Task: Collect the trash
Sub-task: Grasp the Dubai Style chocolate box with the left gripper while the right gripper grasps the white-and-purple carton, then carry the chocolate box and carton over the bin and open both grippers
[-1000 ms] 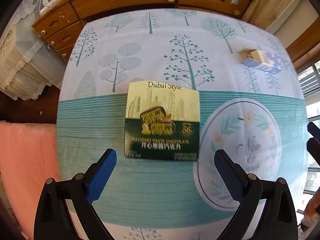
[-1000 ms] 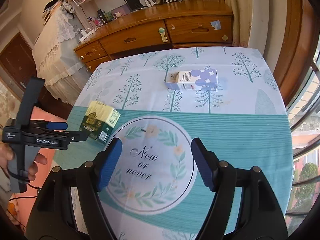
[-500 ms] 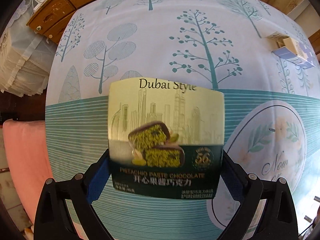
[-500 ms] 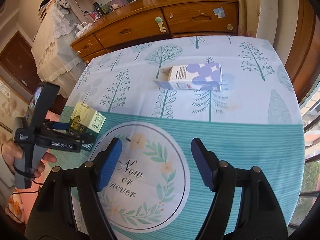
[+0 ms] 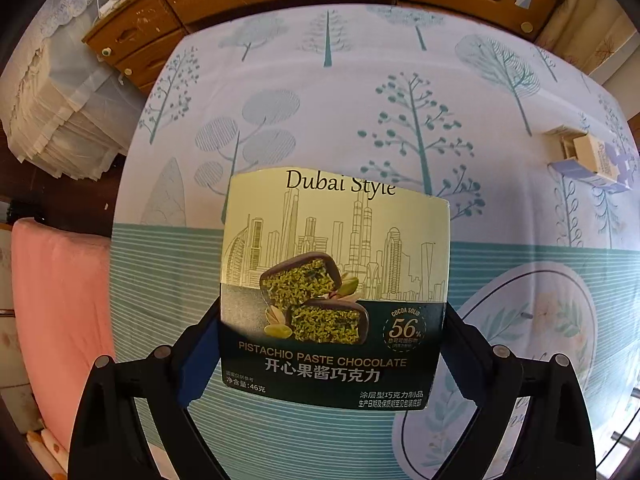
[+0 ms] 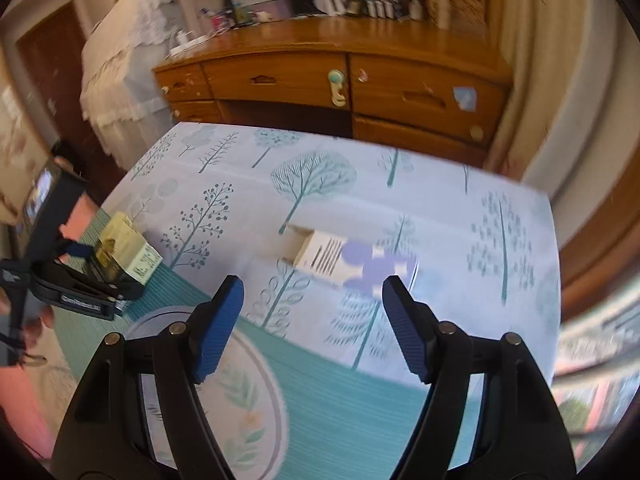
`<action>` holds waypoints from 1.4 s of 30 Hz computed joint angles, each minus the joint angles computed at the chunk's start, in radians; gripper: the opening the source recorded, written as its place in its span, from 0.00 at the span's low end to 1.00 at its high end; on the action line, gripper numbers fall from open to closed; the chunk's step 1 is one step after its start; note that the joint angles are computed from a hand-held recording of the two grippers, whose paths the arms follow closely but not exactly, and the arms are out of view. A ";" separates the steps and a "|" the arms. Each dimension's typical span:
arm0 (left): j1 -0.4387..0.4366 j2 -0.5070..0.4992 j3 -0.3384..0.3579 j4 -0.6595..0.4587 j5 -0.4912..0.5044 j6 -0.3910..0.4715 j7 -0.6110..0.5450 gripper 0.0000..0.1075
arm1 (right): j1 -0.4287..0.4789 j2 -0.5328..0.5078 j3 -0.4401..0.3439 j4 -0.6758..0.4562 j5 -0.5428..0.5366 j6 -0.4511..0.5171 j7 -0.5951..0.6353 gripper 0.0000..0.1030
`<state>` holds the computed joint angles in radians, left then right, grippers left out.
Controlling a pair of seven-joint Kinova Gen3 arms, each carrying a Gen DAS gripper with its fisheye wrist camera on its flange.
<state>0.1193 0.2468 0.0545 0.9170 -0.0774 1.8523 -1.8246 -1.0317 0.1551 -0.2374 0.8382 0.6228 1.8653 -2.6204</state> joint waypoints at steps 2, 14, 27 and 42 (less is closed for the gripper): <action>0.002 0.007 0.001 -0.034 0.009 0.019 0.014 0.89 | 0.085 0.004 -0.047 0.003 -0.029 -0.014 0.081 0.67; 0.009 -0.033 0.006 -0.043 0.046 0.041 0.078 0.89 | 0.398 0.096 -0.285 -0.010 -0.133 -0.007 0.539 0.67; -0.026 -0.065 0.004 -0.026 0.070 0.025 0.051 0.89 | 0.200 0.064 0.074 0.009 -0.285 -0.021 0.492 0.33; -0.196 -0.268 -0.084 0.018 0.256 0.152 -0.130 0.89 | -0.212 0.107 0.077 -0.283 -0.130 0.121 -0.089 0.33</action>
